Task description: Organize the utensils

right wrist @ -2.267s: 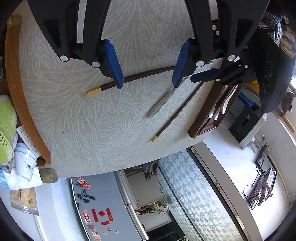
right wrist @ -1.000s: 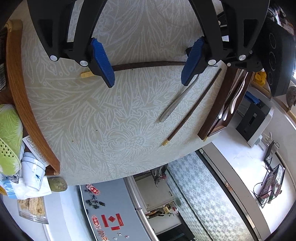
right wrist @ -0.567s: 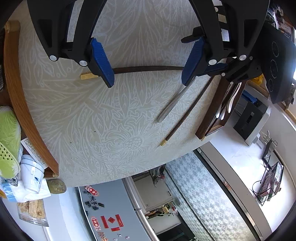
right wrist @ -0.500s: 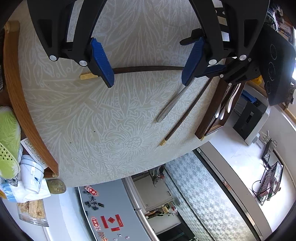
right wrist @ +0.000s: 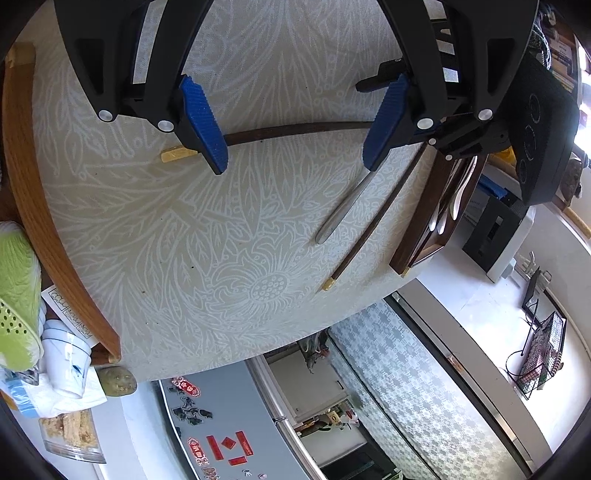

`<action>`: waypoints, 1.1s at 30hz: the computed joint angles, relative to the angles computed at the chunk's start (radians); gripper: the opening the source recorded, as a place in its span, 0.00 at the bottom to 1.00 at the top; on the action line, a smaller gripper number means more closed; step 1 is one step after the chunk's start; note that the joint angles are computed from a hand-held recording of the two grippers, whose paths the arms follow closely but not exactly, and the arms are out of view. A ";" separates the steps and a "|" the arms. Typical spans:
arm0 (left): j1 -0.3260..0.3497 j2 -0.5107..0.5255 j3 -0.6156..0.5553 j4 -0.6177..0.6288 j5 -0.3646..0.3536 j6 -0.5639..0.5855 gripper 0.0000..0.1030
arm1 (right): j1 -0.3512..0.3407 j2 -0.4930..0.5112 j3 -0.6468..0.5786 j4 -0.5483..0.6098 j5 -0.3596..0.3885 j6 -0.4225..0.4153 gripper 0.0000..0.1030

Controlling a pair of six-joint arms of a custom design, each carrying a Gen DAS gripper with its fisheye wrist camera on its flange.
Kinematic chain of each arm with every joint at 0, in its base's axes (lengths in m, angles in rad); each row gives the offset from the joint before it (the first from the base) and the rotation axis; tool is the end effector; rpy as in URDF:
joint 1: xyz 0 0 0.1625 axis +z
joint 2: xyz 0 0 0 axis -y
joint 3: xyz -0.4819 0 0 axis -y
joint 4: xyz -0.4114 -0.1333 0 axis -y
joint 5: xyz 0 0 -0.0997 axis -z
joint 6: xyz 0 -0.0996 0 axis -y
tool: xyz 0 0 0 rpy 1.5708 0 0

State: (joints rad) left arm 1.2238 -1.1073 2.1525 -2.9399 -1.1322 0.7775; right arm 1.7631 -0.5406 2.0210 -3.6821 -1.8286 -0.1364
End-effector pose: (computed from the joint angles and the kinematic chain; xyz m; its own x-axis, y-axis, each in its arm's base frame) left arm -0.0202 -0.5723 0.1839 -0.4134 0.7542 -0.5102 0.8593 0.5085 0.0556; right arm 0.2182 -0.5562 -0.0182 -0.9478 -0.1446 0.2842 -0.2859 0.7802 -0.5564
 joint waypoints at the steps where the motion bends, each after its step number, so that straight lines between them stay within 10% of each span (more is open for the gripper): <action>1: -0.002 -0.003 0.007 -0.004 0.004 -0.001 0.42 | 0.000 0.000 0.001 0.000 0.001 0.000 0.74; 11: -0.025 -0.035 0.018 0.095 0.037 0.015 0.34 | -0.001 -0.015 0.011 0.017 0.021 0.023 0.74; 17: 0.009 -0.021 -0.051 0.182 -0.008 -0.053 0.51 | 0.020 -0.023 0.025 0.009 0.022 0.017 0.75; 22: -0.010 -0.018 -0.030 0.153 0.003 -0.056 0.29 | 0.011 -0.028 0.029 0.019 0.023 0.025 0.75; 33: -0.036 0.001 -0.003 0.054 0.070 -0.085 0.20 | -0.014 -0.067 0.094 0.023 0.078 0.080 0.75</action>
